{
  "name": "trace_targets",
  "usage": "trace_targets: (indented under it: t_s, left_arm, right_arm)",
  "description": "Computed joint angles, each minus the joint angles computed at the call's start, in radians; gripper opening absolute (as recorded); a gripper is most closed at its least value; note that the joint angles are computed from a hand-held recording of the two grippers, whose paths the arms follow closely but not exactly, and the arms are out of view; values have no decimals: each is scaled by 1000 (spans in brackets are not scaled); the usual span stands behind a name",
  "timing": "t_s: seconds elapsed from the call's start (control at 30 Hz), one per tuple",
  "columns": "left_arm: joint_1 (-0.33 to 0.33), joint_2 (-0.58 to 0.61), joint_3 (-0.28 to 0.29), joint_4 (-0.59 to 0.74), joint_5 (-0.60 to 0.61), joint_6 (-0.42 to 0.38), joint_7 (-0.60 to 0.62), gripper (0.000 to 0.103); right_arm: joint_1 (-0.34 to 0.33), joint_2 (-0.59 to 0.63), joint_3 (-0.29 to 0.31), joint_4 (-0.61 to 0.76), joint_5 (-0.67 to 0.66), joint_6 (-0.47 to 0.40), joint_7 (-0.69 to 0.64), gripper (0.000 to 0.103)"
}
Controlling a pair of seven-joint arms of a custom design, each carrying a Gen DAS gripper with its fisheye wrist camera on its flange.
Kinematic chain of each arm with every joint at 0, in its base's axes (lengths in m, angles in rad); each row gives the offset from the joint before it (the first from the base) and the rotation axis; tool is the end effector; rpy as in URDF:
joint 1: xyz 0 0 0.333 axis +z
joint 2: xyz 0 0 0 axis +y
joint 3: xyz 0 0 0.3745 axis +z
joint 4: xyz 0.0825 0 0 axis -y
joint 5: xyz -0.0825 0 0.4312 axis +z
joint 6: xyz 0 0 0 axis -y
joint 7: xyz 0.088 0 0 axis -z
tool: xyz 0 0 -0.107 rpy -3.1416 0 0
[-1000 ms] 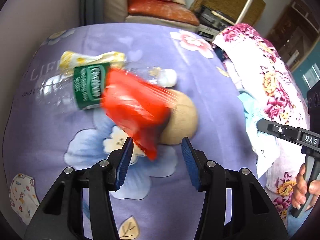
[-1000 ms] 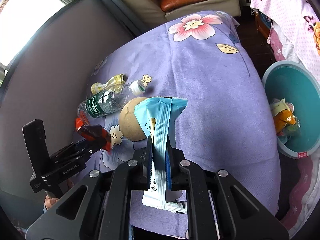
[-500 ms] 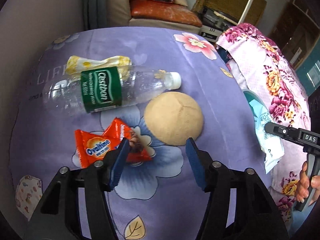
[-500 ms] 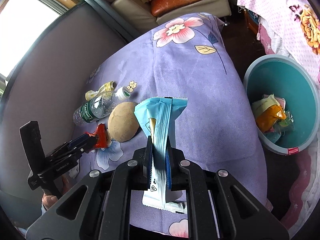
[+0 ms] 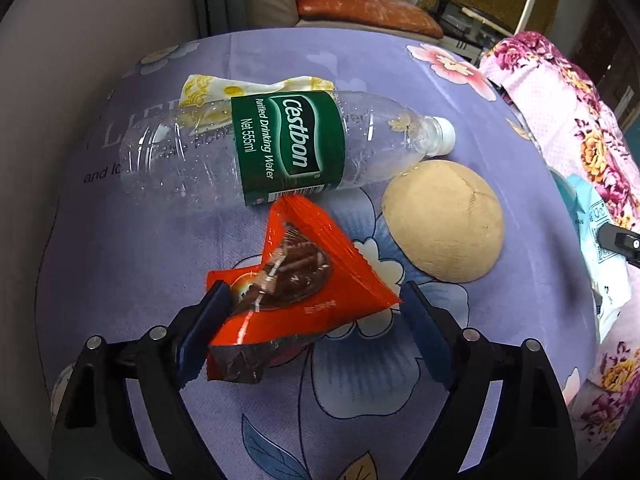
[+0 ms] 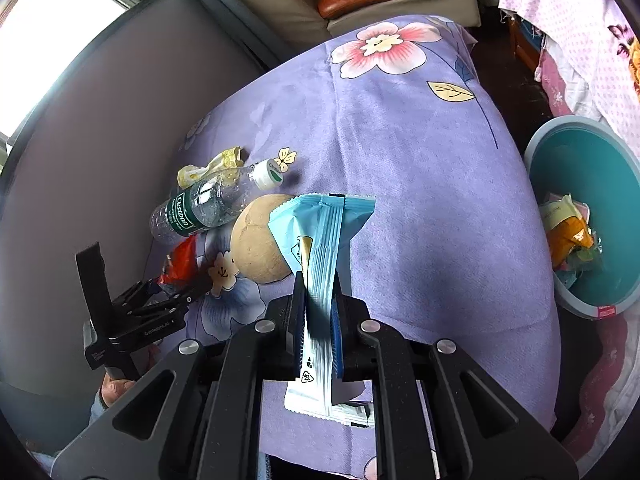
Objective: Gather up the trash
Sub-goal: 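Lift the red packet with the left tool while the right lifts the light-blue wrapper, then carry both over the teal bin and open the left tool to drop the red packet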
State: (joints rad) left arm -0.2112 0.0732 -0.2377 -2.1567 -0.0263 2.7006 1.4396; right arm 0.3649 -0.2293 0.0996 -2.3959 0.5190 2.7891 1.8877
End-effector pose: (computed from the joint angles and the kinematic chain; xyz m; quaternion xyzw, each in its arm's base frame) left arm 0.5670 -0.2695 0.4474 -0.5801 0.7800 -0.2138 0.0967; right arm 0.4821 0.2189 0.5020 -0.5674 0.7534 0.0213 0.3316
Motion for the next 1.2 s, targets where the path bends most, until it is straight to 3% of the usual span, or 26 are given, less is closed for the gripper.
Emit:
trace_targets:
  t_s: [0.07,0.1,0.23,0.33,0.5,0.83,1.0,1.2]
  left_arm:
    - [5,0,2,-9,-17,20,-5,77]
    - [4,3,8,-5,7,13,-30,58]
    - [26,-7,4,-16,-86,33,7,27]
    - [30,-20,6,-25,-118,36,26,15]
    - [21,-62,3,-35,-249,14,129,14]
    - [-60,-41,-26,60,-342,-34,244,14]
    - [-102,35,-74,174,-332,-54,282,14]
    - [-155,183,-141,356,-263,-100,282,14]
  right_arm:
    - [-6,7,6,8,-18,-4,16,10]
    - [-8,12,10,11,-26,-7,27,10]
    - [-4,22,4,21,-20,-17,25,10]
    - [0,27,2,23,-13,-18,18,10]
    - [3,30,1,19,-1,-4,9,10]
    - [-15,-31,-13,-48,25,63,7,10]
    - [-87,-116,-4,-124,-37,110,89,10]
    - [-227,-246,17,-228,-145,118,218,11]
